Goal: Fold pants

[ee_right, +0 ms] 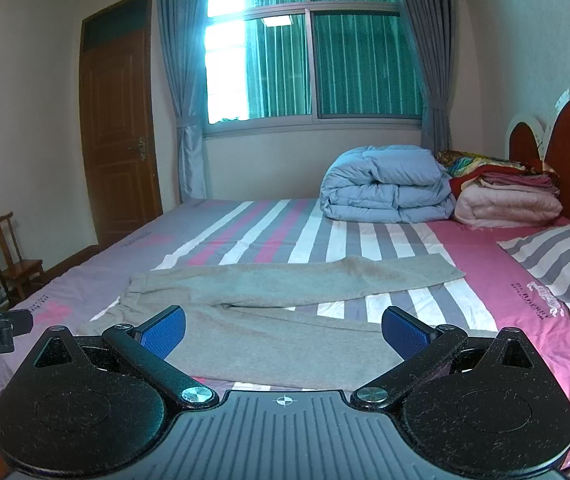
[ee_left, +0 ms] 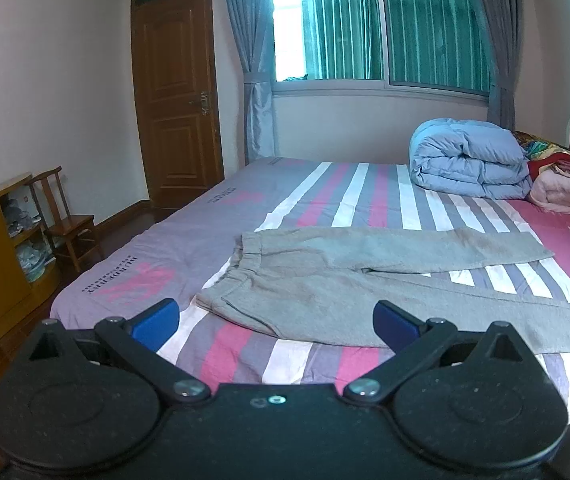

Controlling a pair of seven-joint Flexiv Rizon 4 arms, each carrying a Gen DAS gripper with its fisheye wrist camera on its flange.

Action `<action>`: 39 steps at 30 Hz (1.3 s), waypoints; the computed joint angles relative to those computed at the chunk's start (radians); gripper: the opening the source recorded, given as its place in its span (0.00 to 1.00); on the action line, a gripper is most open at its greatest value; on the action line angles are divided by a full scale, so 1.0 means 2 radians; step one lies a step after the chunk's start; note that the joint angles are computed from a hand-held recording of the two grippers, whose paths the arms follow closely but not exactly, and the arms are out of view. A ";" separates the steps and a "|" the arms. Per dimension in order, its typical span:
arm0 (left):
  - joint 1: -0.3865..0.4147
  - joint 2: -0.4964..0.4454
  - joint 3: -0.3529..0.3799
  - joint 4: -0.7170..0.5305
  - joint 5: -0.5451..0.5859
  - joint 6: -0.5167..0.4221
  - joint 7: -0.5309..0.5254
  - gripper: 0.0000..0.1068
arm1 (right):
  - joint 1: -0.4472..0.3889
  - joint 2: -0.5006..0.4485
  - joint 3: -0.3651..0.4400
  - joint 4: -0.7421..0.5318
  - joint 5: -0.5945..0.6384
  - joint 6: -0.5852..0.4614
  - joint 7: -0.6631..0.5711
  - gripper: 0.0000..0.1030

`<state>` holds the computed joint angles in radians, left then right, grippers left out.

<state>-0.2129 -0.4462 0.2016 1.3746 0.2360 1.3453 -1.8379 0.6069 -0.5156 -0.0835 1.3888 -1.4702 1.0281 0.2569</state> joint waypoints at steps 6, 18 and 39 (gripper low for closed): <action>0.000 0.000 0.000 0.000 0.002 -0.001 -0.001 0.91 | -0.001 0.000 0.000 0.000 0.000 0.001 0.000 1.00; 0.000 -0.001 -0.002 -0.001 0.002 -0.004 0.000 0.91 | -0.001 0.001 0.001 0.001 0.001 0.002 0.000 1.00; 0.006 -0.041 -0.007 -0.064 0.001 -0.068 0.020 0.91 | -0.015 -0.017 -0.003 -0.007 0.019 0.039 -0.028 1.00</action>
